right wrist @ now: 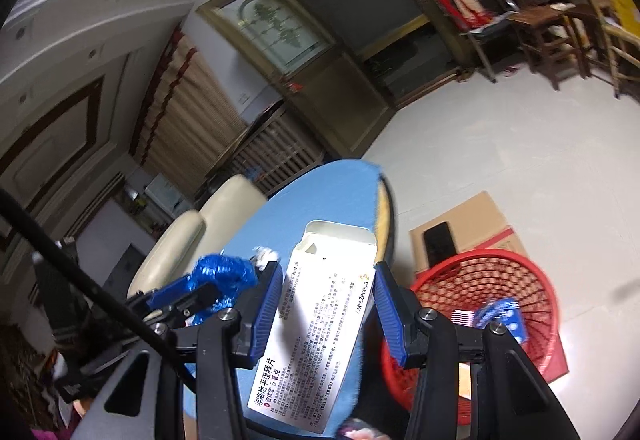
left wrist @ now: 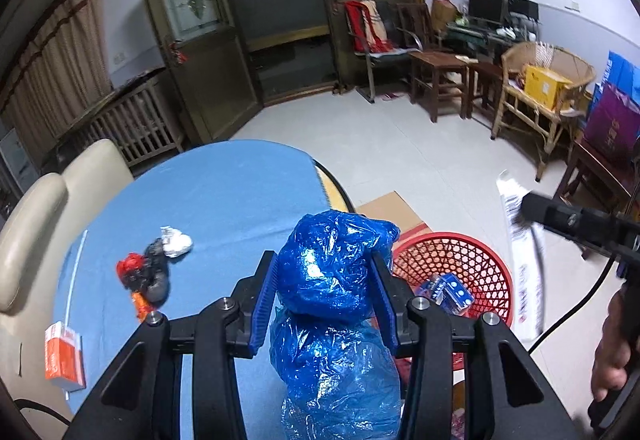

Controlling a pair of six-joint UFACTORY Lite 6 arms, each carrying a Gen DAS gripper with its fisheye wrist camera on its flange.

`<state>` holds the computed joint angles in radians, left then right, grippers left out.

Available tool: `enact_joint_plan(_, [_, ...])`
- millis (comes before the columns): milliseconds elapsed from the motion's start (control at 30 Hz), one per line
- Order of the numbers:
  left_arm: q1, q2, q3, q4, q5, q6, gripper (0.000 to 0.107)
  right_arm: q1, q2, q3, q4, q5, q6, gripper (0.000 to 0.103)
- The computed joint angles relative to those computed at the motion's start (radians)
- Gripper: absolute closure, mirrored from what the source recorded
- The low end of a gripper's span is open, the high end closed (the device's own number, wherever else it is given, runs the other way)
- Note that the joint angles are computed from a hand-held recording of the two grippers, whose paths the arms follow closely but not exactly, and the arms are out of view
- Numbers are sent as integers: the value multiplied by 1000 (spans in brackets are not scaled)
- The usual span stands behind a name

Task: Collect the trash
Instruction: 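Carry the blue bag and white box over the red wastebasket with both grippers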

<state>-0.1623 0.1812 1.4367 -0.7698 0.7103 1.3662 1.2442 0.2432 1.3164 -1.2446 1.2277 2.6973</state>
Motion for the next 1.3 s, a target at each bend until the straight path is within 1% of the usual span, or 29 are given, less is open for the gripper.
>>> enact_joint_plan(133, [-69, 2, -20, 19, -60, -11, 61, 35, -100, -130, 25, 58, 99, 54])
enact_joint_plan(300, [-146, -55, -110, 5, -144, 24, 61, 62, -179, -228, 29, 87, 183, 54])
enact_joint_plan(533, [-192, -94, -184, 3, -195, 54, 61, 61, -191, -264, 23, 63, 227, 54])
enact_joint_plan(833, [-229, -76, -209, 31, -249, 34, 61, 46, -198, -298, 27, 29, 266, 53])
enact_joint_plan(1000, [-242, -66, -210, 42, -264, 25, 61, 39, -210, -326, 23, 14, 291, 53])
enact_joint_plan(1133, [-245, -49, -192, 50, -258, 15, 61, 29, -216, -340, 22, -3, 297, 53])
enact_joint_plan(1300, [-237, -30, -178, 22, -218, 47, 61, 29, -225, -356, 25, -4, 313, 53])
